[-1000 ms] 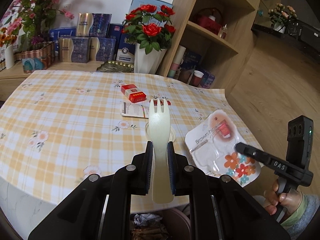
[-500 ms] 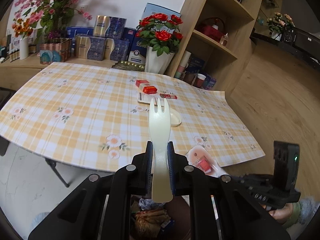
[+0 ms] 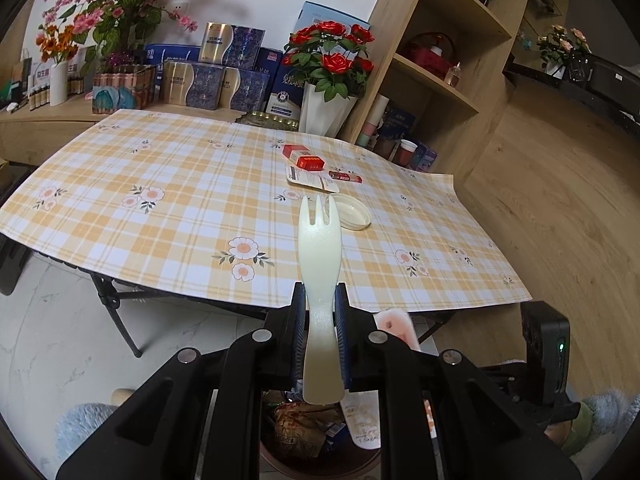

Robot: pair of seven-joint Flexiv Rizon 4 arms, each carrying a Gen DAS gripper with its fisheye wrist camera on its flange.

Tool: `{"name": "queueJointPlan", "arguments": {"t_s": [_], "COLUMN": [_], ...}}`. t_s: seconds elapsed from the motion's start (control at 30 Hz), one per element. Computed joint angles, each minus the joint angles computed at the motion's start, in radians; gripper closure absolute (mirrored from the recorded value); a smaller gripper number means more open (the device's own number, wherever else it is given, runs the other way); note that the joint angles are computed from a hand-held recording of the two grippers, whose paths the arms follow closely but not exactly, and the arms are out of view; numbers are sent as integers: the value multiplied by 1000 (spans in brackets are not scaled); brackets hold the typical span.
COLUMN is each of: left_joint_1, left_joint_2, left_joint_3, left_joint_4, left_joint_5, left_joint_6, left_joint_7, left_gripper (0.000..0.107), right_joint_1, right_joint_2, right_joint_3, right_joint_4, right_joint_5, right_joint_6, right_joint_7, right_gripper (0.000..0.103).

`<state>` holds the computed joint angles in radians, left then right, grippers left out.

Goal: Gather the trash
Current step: 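Carry the blister pack over the bin and open the right tool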

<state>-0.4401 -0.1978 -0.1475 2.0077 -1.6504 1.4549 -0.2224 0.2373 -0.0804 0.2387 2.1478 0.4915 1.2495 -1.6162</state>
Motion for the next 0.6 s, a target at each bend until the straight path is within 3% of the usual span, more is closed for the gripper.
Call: {"name": "queueJointPlan", "arguments": {"t_s": [0.37,0.43,0.5,0.6], "left_joint_1": [10,14,18,20], "left_joint_2": [-9,-13,-16,-23], "left_joint_3": [-5,-8,-11,-16], "left_joint_4": [3,4,5,7], "left_joint_5": [45,59,69,75], "left_joint_6": [-9,-9,-10,-10], "left_joint_7": [-37,-49,-57,-60], "left_gripper": [92,92,92,92], "right_joint_1": [-34,-40,-45,-30], "right_joint_2": [-117,-138,-150,-133], "right_joint_3": [9,12,13,4], "right_joint_4": [-90,-109,-114,-71], "right_joint_5": [47,48,49,-2], "right_joint_6": [-153,-183,-187,-98], "right_joint_7": [-18,-1,23,89], "right_gripper": [96,88,58,33]}}
